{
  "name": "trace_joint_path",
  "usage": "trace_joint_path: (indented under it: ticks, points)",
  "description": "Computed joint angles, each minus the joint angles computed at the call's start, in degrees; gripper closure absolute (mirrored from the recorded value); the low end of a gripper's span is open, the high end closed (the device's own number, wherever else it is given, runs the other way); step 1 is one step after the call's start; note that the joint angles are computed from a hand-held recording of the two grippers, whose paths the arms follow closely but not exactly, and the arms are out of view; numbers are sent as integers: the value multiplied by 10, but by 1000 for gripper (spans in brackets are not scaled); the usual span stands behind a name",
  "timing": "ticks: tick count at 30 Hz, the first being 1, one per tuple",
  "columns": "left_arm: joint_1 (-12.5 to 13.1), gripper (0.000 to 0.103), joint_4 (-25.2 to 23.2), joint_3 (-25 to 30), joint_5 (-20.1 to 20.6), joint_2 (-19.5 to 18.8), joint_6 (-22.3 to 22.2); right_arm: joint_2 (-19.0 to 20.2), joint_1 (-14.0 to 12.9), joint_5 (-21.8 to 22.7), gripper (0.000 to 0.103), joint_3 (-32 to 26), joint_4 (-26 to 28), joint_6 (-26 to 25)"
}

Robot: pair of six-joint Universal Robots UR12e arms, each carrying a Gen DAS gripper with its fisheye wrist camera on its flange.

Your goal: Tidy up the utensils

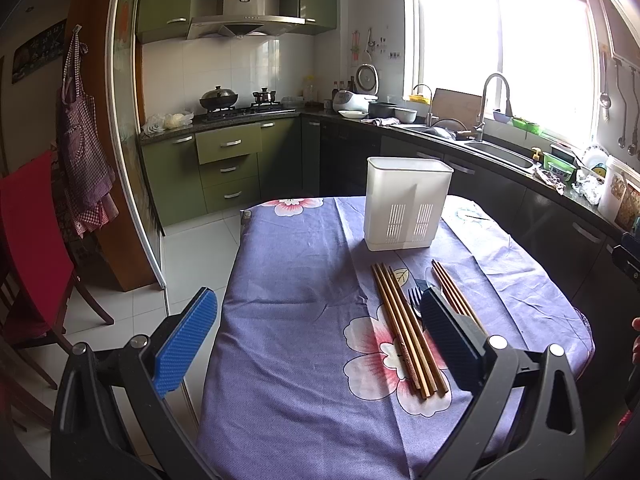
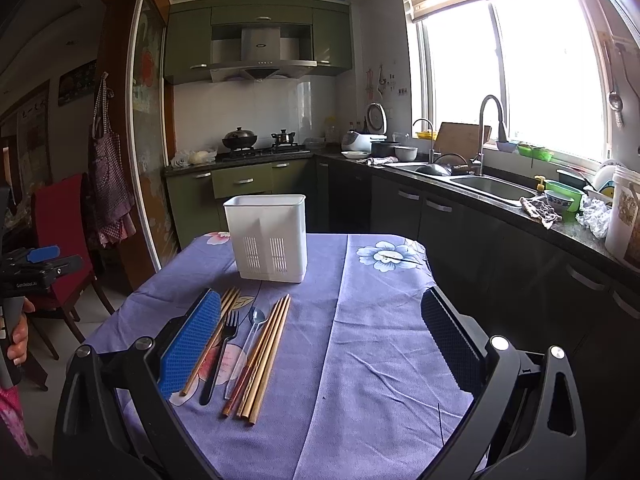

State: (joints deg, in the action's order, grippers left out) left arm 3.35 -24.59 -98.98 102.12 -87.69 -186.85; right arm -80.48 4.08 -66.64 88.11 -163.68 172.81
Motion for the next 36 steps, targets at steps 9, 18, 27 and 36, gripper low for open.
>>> trace_joint_path:
  ticks: [9,18,27,36]
  points:
    - [1,6,-2,-2,-1,0,0,6,7,-23,4,-10,15,-14]
    - [-1,6,-8,-1,-2,-3,1,21,12,-29,4,-33,50,-22]
    - [-5,6,-63,40,1,-30,-5,73,21,-11,4,-129,204,-39]
    - [-6,10,-172,106,-4,-80,-24,202,52,-14,12,-347,527,-105]
